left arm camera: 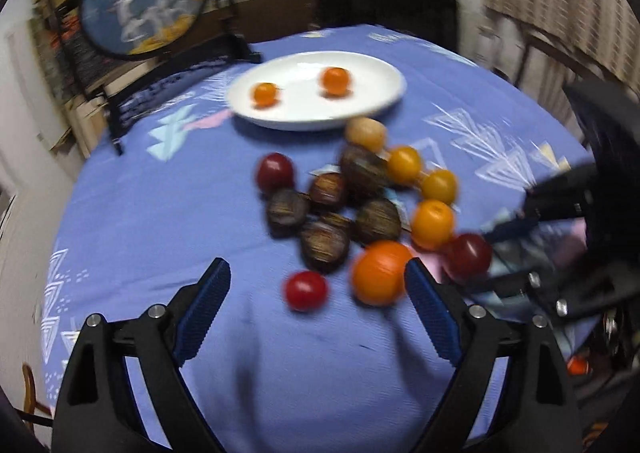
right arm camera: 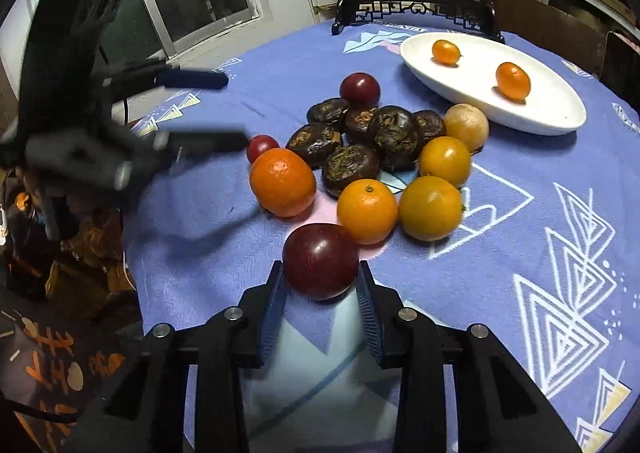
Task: Organize fruits
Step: 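Grasp a tangerine with the left tool while the right tool grasps a red plum, then carry tangerine and red plum onto the white plate and release both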
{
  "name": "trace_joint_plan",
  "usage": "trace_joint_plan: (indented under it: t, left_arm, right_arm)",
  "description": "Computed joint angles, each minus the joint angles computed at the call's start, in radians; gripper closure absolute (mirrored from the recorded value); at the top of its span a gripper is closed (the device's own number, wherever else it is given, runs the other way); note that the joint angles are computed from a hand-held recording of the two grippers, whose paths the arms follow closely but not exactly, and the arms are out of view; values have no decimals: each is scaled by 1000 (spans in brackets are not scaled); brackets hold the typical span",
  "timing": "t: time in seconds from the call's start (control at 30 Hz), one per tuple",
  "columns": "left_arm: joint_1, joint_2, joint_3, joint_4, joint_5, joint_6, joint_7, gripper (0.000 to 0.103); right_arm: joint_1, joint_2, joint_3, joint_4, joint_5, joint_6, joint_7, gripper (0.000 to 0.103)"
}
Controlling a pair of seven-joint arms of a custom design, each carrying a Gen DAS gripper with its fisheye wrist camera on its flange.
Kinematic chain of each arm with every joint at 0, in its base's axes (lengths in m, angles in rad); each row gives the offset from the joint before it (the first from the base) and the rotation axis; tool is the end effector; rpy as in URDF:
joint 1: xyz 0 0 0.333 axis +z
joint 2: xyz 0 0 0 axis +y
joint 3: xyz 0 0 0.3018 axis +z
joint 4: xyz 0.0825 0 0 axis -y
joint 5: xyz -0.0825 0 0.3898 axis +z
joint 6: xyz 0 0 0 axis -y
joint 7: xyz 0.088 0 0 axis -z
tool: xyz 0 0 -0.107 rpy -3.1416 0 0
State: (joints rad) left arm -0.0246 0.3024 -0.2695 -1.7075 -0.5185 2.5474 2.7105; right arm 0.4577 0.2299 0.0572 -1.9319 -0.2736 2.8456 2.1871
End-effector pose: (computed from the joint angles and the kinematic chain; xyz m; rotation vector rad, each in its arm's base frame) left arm 0.6624 -0.1747 0.4632 -0.6979 2.5934 -0.8775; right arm 0.5628 0.3323 0.4308 -1.8640 1.6426 -0.3864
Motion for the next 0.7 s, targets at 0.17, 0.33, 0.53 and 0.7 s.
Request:
trace_joint_plan:
  t: [0.17, 0.33, 0.53, 0.7]
  left_arm:
    - [-27, 2, -7, -32, 34, 16, 22, 17]
    - [-63, 45, 9, 15, 129, -18, -52, 47]
    - [-55, 71, 2, 56, 176, -71, -105, 61]
    - [-30, 59, -15, 67, 121, -73, -85, 61]
  right_arm:
    - [3, -58, -26, -71, -58, 14, 96, 67]
    - [-10, -90, -22, -112, -123, 27, 177, 67]
    - [-29, -83, -10, -108, -134, 40, 177, 67]
    - [-34, -95, -14, -113, -149, 50, 176, 67]
